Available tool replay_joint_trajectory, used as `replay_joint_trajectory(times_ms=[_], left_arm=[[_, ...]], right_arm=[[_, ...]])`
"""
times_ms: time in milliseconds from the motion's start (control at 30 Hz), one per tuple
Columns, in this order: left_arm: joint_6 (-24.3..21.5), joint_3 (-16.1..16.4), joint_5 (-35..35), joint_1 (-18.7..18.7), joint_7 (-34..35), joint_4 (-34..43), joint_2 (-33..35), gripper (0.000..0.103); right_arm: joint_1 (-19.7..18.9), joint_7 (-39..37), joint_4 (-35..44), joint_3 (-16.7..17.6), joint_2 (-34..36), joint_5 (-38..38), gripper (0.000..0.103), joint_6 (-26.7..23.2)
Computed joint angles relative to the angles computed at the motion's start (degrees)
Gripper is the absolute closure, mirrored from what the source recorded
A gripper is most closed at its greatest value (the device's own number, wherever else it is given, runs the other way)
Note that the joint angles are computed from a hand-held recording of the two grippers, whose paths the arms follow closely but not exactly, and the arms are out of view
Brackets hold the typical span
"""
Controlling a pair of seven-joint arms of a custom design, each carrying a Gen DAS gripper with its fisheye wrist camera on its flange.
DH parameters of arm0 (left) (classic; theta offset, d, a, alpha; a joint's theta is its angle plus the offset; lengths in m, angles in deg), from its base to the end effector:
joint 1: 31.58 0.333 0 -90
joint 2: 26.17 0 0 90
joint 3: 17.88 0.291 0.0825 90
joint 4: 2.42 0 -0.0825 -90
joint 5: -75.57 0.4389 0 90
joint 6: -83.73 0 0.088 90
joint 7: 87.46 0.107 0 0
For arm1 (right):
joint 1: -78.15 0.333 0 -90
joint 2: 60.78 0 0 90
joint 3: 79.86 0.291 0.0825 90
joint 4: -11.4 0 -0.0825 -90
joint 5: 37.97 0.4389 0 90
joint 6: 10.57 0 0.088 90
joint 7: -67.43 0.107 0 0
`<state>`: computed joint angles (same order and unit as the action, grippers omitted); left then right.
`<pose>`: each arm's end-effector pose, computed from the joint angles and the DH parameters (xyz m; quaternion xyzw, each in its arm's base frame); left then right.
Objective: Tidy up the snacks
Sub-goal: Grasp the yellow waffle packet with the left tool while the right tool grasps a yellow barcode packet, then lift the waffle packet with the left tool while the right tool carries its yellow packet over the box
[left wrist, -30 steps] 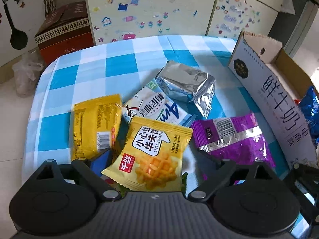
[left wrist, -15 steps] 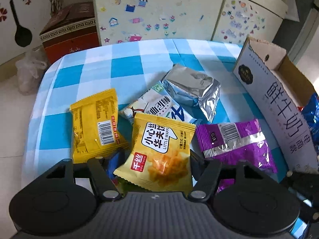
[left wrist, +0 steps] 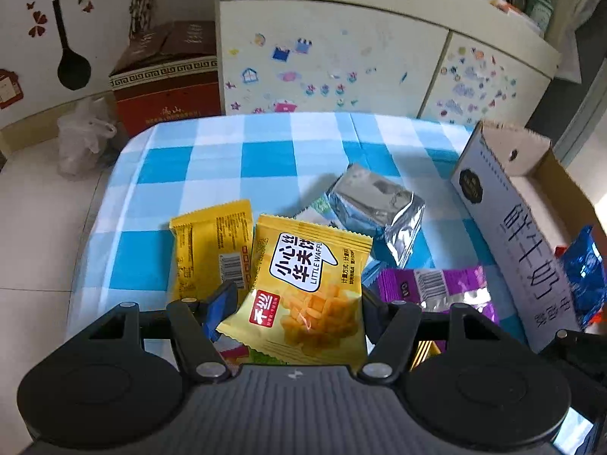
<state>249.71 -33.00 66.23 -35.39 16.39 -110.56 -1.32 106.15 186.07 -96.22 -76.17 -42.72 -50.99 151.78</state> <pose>0.6751 -0.2088 0.2896 -0.5394 0.7867 -0.2724 0.1262 0.5970 0.3789 0.3614 -0.7448 0.5861 -0.1361 0.2884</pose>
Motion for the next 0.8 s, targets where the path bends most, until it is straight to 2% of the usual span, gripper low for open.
replay_joint_trajectory(times_ms=[400,800], left_arm=[[2.7,-1.3,-2.4,0.7,0.6,-3.4,-4.5,0.032],[4.8,-1.6,-4.4,0.4,1.8,-6.6,-8.6,0.032]], right_arm=[[2.7,12.0,-1.5,-3.9,-3.4,-10.5,0.043,2.5],[1.2,24.5,-3.6,-3.7,-7.9,-22.0,0.043,2.0]])
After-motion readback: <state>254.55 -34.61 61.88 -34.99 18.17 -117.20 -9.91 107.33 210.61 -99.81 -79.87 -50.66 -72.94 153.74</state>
